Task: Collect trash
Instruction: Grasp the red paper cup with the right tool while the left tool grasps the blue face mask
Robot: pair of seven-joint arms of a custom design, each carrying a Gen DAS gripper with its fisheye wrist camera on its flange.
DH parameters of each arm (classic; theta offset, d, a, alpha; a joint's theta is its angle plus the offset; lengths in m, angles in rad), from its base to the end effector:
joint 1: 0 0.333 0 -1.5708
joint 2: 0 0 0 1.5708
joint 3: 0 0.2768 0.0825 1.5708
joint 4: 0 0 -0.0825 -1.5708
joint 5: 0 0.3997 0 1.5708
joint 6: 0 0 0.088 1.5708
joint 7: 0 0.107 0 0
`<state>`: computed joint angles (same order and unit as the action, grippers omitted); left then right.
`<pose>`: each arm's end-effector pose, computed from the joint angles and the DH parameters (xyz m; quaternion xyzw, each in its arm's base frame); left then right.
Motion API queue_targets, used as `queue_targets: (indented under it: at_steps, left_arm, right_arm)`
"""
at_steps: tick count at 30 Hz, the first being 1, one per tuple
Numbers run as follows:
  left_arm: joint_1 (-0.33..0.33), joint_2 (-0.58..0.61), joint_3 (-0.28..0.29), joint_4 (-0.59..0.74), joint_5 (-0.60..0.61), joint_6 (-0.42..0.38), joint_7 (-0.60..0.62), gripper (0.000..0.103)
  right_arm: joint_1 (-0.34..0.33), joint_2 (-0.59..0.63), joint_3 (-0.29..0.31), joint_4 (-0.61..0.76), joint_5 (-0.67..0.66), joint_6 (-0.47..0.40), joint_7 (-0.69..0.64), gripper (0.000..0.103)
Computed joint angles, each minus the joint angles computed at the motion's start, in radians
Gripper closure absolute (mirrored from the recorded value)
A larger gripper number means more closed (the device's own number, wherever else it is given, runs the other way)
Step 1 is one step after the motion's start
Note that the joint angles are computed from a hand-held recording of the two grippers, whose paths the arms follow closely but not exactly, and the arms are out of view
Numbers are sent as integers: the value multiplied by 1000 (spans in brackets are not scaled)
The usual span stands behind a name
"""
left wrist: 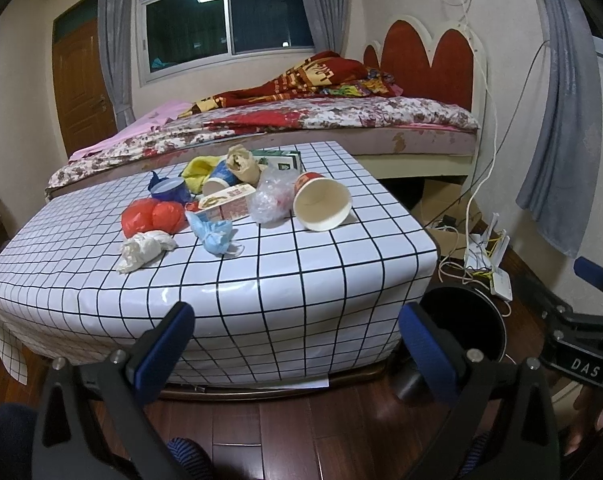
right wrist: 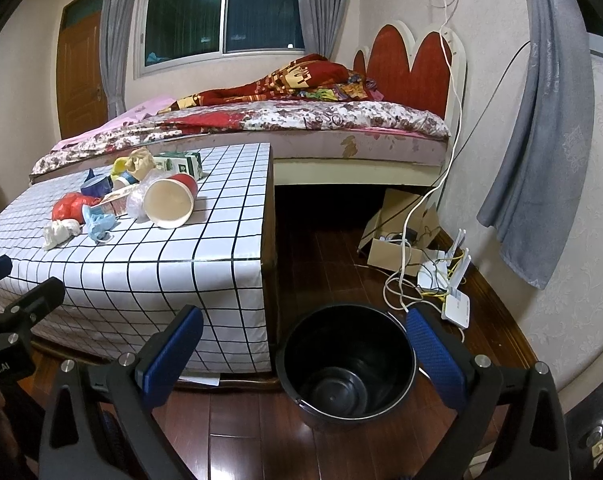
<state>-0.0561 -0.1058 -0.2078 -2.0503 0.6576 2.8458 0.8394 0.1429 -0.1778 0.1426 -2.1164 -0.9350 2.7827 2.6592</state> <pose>0.5602 -0.1888 0.5381 -0.5975 0.6510 -0.3269 0.3350 0.5331 0.1979 0.5290 -0.6042 0.6306 -0.3614 0.3266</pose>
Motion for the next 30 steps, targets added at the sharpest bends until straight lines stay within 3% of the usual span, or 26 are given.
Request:
queue_targets:
  at_steps: [10,17,30]
  left_arm:
    - [20,19,30,9,-61,32,13,1]
    - [42,72,61,62,-57,34,16,1]
    - [23,249,127,270,-94,-40,47,1]
  right_arm:
    - [14,33,-17,25,77,60,-119,1]
    - [62,153,-37,156,165,81,-269,2]
    - [163,528,-96,613,588,5,-638,30]
